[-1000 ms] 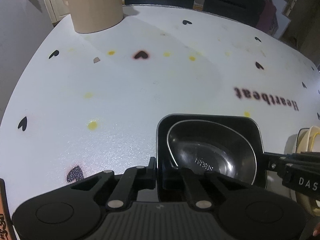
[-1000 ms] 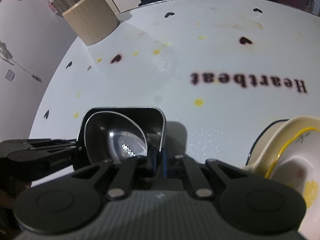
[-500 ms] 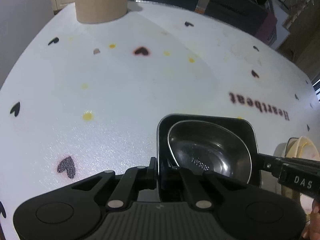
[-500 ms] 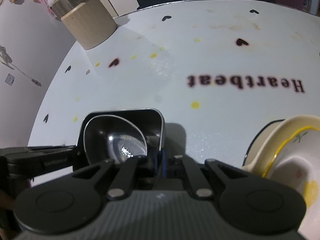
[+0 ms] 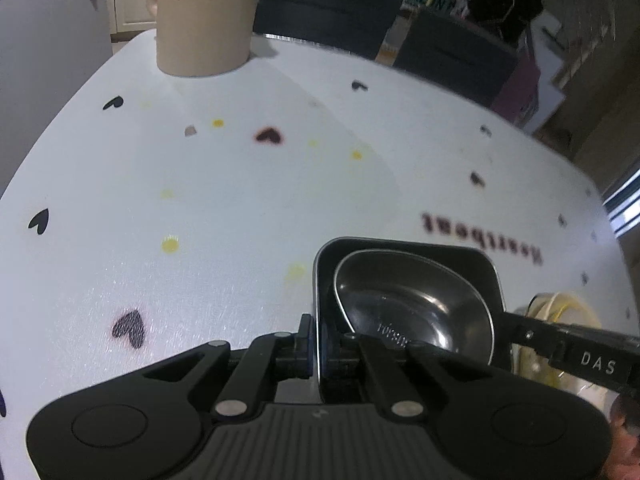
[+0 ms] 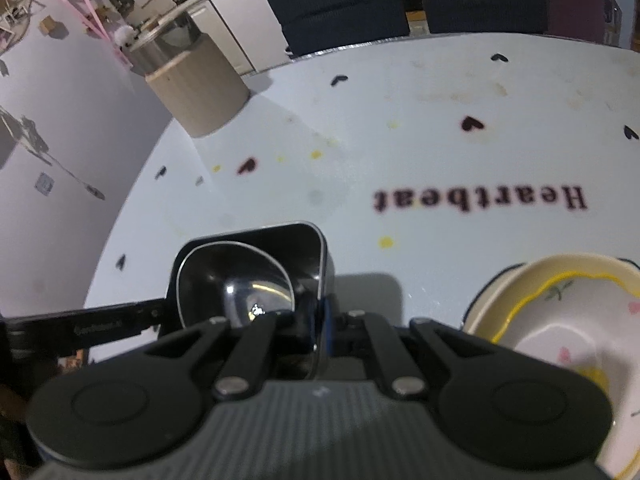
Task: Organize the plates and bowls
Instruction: 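Lift and carry the tray holding the oval bowl over the lemon bowl stack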
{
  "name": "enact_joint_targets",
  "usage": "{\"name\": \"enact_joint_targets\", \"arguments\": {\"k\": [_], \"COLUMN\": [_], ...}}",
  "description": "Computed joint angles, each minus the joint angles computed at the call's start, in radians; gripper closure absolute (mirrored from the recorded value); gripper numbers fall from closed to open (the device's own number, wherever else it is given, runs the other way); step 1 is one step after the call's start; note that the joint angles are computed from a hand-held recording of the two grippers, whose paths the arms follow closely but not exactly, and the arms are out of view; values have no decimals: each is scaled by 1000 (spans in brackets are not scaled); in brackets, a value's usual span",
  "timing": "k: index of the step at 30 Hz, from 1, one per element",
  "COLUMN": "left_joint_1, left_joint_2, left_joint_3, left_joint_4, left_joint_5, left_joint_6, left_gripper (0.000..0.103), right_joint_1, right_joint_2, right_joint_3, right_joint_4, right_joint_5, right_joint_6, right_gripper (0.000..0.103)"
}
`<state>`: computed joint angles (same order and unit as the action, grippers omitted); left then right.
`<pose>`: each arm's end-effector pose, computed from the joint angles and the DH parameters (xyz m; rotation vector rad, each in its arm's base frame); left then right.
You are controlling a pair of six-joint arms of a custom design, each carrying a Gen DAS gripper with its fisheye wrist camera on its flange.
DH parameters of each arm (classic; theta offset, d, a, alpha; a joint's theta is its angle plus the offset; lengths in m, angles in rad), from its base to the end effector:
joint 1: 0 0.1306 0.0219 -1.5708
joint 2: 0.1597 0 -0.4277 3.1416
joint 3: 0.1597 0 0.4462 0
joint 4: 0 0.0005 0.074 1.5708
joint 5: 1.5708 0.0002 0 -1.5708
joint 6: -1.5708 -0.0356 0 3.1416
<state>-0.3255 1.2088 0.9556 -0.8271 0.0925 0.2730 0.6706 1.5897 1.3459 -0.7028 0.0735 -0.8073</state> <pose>0.3961 -0.1377 0.3412 0.1015 2.6804 -0.3165 0.4679 0.3672 0.3548 0.2075 2.5808 0.4922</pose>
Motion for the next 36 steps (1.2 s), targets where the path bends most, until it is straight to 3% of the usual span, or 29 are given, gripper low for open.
{"name": "enact_joint_targets", "arguments": {"k": [10,14,16,19,27,36], "left_joint_1": [25,45,44,38,46,51], "left_joint_2": [55,56,65,71,25,-80], "left_joint_3": [-3,-15,-13,-11,-17,-33], "left_joint_4": [-11,14,0,-15,7,67], "left_joint_5": [16,56,56,49,67,121], "left_joint_6": [-28,-23,-31,-42,-33,56], "left_gripper": [100,99,96,99,99,99], "right_joint_1": [5,2,0,3,9,5], "right_joint_2": [35,46,46,49,46,-53], "right_joint_3": [-5,4,0,3,3,-47], "right_joint_4": [-14,-16,-9,-14,-18,49], "right_joint_5": [-32,-29,-34,-30,-16,5], "right_joint_6": [-35,-23,-18,0,12,15], "right_gripper": [97,98,98,98,98,98]}}
